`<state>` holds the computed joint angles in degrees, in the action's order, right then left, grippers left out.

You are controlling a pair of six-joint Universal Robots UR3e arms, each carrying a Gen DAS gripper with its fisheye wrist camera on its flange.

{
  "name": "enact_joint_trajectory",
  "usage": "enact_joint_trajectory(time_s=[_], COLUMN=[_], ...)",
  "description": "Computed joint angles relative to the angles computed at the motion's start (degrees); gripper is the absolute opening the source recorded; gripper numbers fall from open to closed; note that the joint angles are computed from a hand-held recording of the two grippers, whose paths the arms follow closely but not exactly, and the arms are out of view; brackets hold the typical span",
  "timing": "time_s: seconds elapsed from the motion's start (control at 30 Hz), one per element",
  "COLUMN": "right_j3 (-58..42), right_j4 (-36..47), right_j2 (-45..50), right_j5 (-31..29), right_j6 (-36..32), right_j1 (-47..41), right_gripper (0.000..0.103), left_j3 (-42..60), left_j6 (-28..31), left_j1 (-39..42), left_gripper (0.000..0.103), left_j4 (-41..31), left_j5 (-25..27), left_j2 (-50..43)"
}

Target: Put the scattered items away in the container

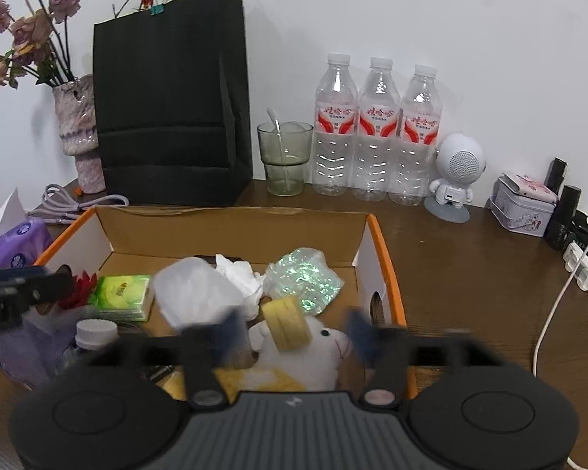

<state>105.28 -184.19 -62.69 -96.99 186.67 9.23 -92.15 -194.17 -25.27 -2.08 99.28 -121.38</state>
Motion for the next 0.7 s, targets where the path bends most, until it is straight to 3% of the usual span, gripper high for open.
enact_joint_trajectory(time_s=[0.03,0.2,0.7], right_j3=[0.77,3.18,10.48], right_j4=[-0.84,-0.12,-4.34], right_j2=[-0.46,-3.55,-10.80], right_j5=[0.67,3.70,3.66], right_j6=[-0.05,0.05,-0.73], right_j1=[-0.28,-1.21,1.07], right_gripper=[0.103,0.103,0.103], left_j3=[-0.04,-1.39,-8.72], left_j6=[0.13,1.95,1.06], left_j1=[-0.30,-0.65,-1.57], left_gripper=[0.103,0.103,0.103], left_j4=[0.25,0.98,5.01], left_j5=[0.64,-0.20,-0.44], left_j2=[-0.05,0.40,7.09])
